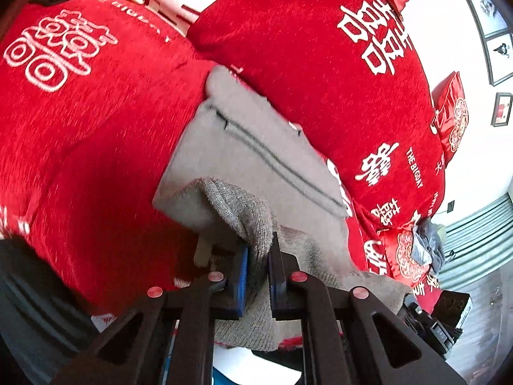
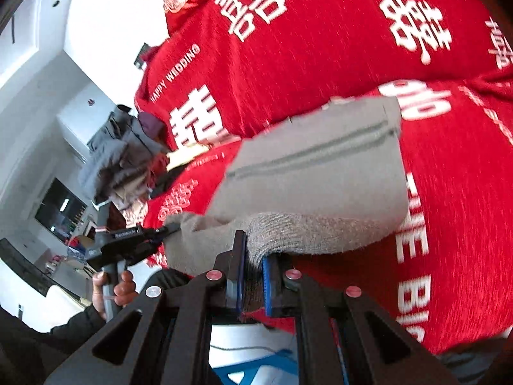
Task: Fold small clothes
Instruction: 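Grasp the sweatshirt hem with both grippers, then lift the hem and fold it toward the collar with both grippers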
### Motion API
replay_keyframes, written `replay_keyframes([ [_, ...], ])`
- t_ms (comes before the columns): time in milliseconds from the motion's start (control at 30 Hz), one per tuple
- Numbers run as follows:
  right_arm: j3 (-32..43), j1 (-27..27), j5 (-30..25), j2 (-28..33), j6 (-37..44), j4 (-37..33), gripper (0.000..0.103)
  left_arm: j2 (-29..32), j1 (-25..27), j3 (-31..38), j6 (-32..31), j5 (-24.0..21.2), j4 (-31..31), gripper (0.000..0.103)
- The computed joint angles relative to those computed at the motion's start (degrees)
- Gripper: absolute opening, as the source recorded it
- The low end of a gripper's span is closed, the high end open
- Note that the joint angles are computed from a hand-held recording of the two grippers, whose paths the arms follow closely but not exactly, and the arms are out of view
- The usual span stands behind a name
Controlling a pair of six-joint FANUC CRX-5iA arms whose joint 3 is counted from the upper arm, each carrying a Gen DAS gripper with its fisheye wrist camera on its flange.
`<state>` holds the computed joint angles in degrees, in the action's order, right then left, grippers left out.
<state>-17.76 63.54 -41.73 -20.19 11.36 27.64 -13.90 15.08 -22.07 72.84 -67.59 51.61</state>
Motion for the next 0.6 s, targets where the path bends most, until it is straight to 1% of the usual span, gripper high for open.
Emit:
replay_keyframes([
  [100,2.5,-2.3,0.9,2.2,2.0,-0.7,0.010,2.1,-1.0,1.6,-0.1,1.3,1.5,0.011],
  [133,2.7,-3.0,0.9,1.9,3.4,-1.5,0.010,2.6,-1.6,2.1,-0.2,2.2,2.0,0.011],
  [267,5.0,-5.6,1.4,3.5,6.1,-1.6,0.010,5.5,-3.9,6.2,-1.1,4.7,3.1,0.011],
  [367,6.9,-8.1,1.0,5.4,5.4,-0.6,0.010,8.8,-5.1,10.4,-0.3,5.5,2.9,0.011],
  [467,9.8,-11.5,1.2,7.8,5.9,-2.0,0.010,12.0,-6.4,14.7,1.2,6.5,2.6,0.011],
  [600,16.2,-15.3,0.4,12.5,10.6,-4.8,0.010,17.7,-8.0,21.9,3.9,6.6,0.9,0.011],
])
